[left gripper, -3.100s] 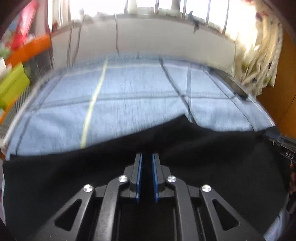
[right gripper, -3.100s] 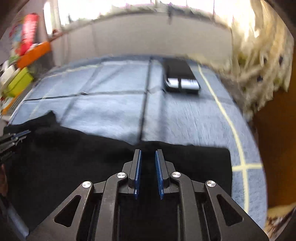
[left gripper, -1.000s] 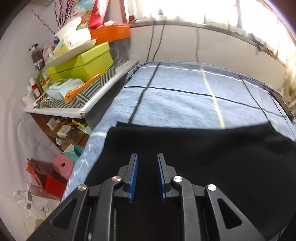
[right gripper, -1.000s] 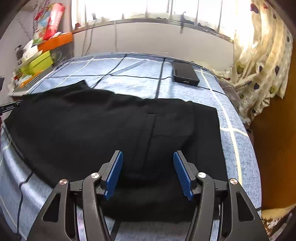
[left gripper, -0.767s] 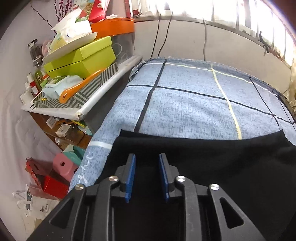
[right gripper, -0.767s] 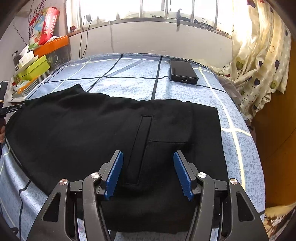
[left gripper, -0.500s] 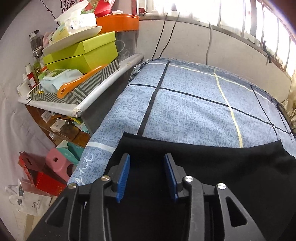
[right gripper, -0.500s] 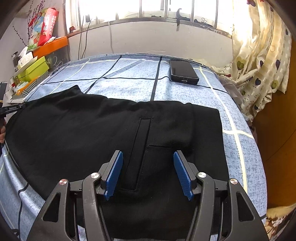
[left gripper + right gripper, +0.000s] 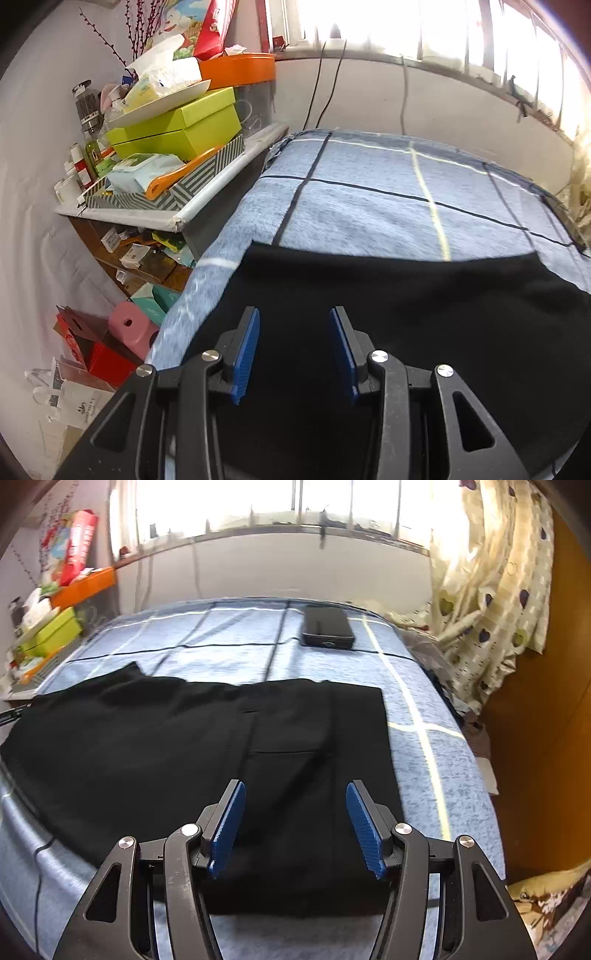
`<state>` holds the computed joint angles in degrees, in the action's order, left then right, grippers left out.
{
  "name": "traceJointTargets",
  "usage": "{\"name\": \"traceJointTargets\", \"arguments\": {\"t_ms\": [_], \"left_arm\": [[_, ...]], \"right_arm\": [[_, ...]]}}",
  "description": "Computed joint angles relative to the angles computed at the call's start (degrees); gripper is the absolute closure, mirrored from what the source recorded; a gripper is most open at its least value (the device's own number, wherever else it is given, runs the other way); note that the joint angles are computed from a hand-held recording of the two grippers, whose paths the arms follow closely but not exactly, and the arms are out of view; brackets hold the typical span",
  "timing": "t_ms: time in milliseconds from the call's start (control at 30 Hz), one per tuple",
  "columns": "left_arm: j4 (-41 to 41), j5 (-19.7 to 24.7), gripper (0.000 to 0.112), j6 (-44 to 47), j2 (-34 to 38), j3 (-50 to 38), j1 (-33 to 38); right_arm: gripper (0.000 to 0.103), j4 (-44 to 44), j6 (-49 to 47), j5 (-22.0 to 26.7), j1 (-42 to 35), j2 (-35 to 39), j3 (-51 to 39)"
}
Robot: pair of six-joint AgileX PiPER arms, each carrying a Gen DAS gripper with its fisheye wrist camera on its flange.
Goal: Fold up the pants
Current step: 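Move the left gripper along the pants leg edge to straighten it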
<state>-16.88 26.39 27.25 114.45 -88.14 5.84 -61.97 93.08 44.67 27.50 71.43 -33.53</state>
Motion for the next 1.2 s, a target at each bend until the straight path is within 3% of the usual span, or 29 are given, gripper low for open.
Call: {"name": "traceJointTargets", "arguments": {"t_ms": [100,233,367,533,800,1100,1133,1200], "left_arm": [[-9.44,-0.12,0.069,8.61,-3.95,5.86,2.68],[-20.13,3.54,0.069,18.5,-7.53,11.92,8.03],[-25.23,5.95,0.069,23.38,-9.08,15.48,11.94],[-28.61,11.74,0.069,21.19,-5.6,13.05,15.78],[-31.86,14.01,0.067,18.9,-1.02,7.03,15.86],[-33.11,8.63,0.065,18.15,0.05,6.55,13.0],[-32.59,8.05,0.066,17.81,-0.04,6.64,12.69],[-30.91,7.21,0.095,16.59,-0.01,6.38,12.1]], "right_arm": [[0.045,-0.17,1.01,-0.14,4.21,0.69,-0.79],[0.045,-1.15,1.71,-1.51,9.29,3.06,-2.35],[0.045,-2.42,1.53,-3.27,12.22,6.19,-4.4],[0.045,-3.48,1.96,-4.53,13.31,8.01,-5.56],[0.045,-3.67,2.6,-4.06,13.18,7.91,-5.53],[0.045,-3.99,3.2,-5.74,11.08,8.49,-5.14],[0.045,-3.99,3.28,-5.97,10.95,8.56,-5.06],[0.045,-3.93,3.41,-6.51,10.69,8.82,-4.87]]}}
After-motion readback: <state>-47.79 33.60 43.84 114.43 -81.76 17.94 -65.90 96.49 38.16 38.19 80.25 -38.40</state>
